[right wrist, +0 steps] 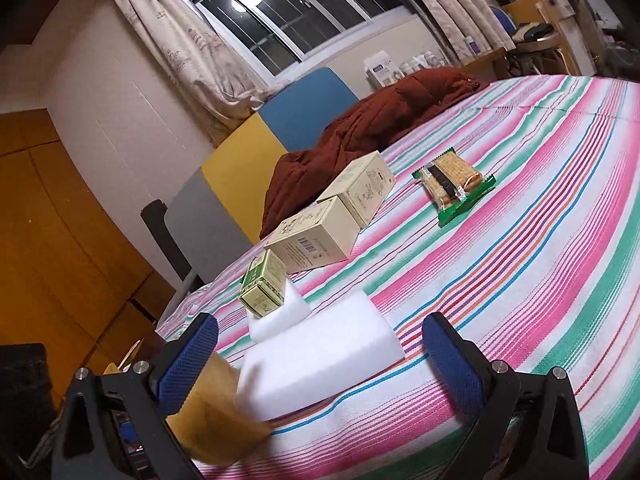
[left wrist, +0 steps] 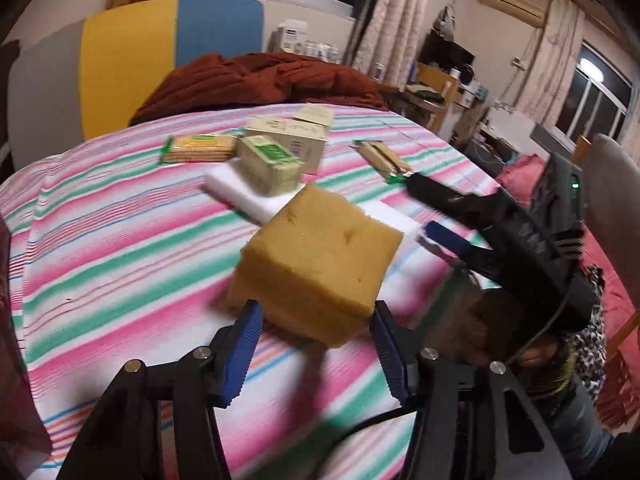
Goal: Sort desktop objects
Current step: 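Grasp the yellow sponge with the left tool while the right tool approaches the white foam block, then grasp and lift the white foam block with the right tool while the left tool lifts the sponge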
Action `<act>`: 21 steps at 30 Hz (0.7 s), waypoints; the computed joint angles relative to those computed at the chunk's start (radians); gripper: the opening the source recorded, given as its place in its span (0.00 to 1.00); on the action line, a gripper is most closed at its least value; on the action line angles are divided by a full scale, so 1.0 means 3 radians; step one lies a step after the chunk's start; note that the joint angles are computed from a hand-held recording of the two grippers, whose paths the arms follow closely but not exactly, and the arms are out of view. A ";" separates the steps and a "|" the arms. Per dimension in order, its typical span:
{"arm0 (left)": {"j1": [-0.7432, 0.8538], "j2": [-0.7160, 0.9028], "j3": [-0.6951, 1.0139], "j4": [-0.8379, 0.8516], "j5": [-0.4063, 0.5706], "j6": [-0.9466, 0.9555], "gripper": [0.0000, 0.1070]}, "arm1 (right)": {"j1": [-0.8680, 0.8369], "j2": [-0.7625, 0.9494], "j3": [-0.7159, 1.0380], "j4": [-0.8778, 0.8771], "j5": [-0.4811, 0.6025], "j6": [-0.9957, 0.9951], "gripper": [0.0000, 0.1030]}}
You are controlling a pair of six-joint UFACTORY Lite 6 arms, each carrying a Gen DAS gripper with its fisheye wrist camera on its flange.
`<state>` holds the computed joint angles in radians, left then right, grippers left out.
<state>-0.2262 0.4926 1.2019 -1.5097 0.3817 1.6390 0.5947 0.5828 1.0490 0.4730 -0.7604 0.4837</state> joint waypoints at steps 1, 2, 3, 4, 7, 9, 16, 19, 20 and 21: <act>0.0055 0.0003 0.0007 0.0002 0.0029 0.0015 0.53 | -0.0041 -0.0018 0.0003 -0.0068 0.0040 0.0077 1.00; 0.0107 0.0006 0.0016 0.0007 0.0055 0.0027 0.54 | -0.0082 -0.0035 0.0007 -0.0138 0.0080 0.0156 1.00; 0.0145 0.0008 0.0020 0.0006 0.0061 0.0049 0.54 | -0.0124 -0.0051 0.0012 -0.0210 0.0120 0.0237 1.00; 0.0173 0.0009 0.0019 0.0017 0.0070 0.0062 0.54 | -0.0165 -0.0067 0.0018 -0.0284 0.0159 0.0321 1.00; 0.0264 -0.0010 -0.0031 0.0022 0.0107 0.0140 0.55 | -0.0307 -0.0047 0.0154 -0.0472 0.0359 0.0474 1.00; 0.0316 -0.0049 -0.0098 -0.0044 0.0116 0.0253 0.56 | -0.0391 0.0029 0.0330 -0.0587 0.0539 0.0516 1.00; 0.0501 -0.0116 -0.0123 -0.0063 0.0095 0.0259 0.56 | -0.0444 0.0244 0.0658 -0.1784 0.0778 0.1387 1.00; 0.0535 -0.0172 -0.0209 -0.0221 -0.0060 0.0456 0.56 | -0.0371 0.0206 0.0567 -0.2145 0.0656 0.1645 1.00; 0.0551 -0.0182 -0.0234 -0.0289 -0.0129 0.0524 0.56 | -0.0334 0.0179 0.0522 -0.2201 0.0639 0.1669 1.00; 0.0583 -0.0179 -0.0238 -0.0271 -0.0169 0.0491 0.56 | -0.0295 0.0149 0.0472 -0.2270 0.0616 0.1700 1.00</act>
<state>-0.0513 0.4389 1.1306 -1.5910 0.3310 1.7862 0.5060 0.6276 1.1907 -0.2080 -0.5756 0.9939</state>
